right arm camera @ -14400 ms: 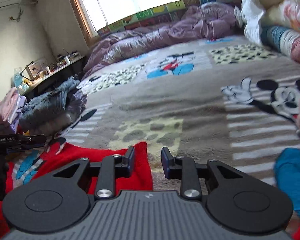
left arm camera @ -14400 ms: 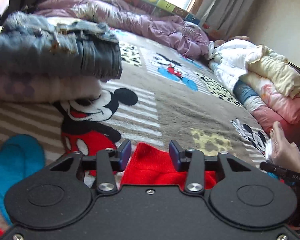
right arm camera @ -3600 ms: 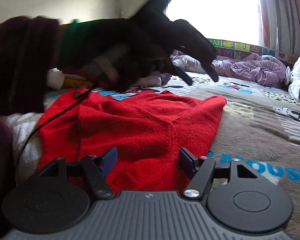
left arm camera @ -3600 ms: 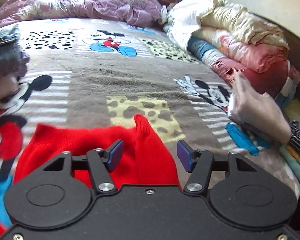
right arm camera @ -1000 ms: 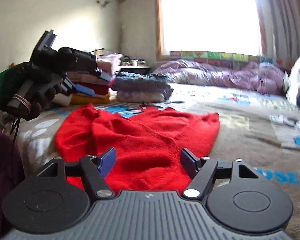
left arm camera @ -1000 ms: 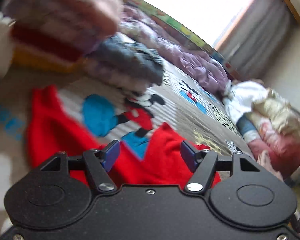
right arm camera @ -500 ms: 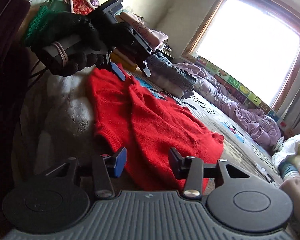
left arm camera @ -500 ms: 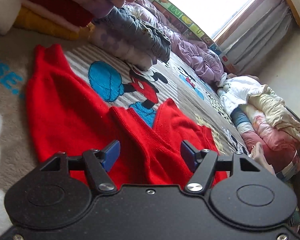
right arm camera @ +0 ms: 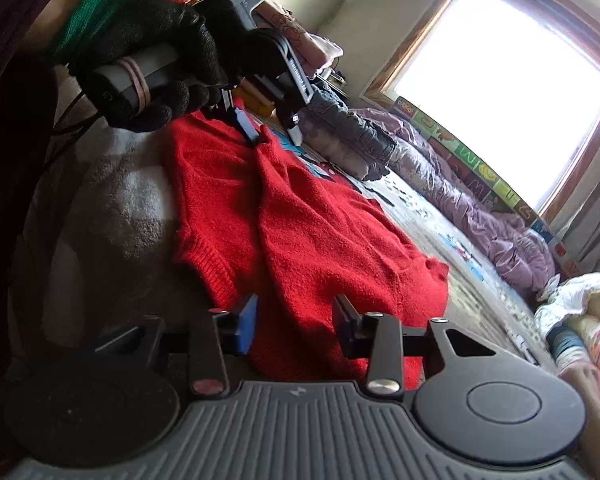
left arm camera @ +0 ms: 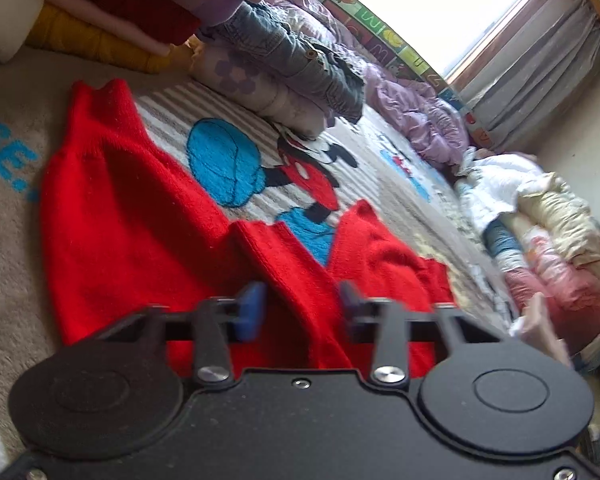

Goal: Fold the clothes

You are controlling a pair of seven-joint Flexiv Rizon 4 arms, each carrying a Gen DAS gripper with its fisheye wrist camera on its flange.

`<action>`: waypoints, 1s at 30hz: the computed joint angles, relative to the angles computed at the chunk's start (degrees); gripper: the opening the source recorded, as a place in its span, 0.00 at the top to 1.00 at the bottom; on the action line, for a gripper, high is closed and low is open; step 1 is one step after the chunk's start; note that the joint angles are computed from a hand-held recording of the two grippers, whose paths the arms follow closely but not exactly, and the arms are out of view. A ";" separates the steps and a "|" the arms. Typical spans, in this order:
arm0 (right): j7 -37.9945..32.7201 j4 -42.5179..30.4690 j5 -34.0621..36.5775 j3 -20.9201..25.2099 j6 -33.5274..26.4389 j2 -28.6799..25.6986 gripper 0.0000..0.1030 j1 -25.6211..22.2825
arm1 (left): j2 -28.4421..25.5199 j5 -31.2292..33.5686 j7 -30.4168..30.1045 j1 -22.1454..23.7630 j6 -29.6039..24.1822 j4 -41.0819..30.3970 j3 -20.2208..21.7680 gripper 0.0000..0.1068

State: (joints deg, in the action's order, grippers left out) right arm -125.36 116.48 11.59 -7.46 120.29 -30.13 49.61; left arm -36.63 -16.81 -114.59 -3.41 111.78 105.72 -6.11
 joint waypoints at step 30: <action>73.27 -2.94 -43.90 36.29 8.66 -11.13 0.93 -50.63 | -14.91 -7.03 7.76 -21.12 -21.88 -37.04 24.73 0.98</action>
State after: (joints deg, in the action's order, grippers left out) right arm -52.09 113.54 -32.31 28.83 128.95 -41.26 -1.01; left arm -51.54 -23.84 -106.83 -24.52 89.90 68.68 18.63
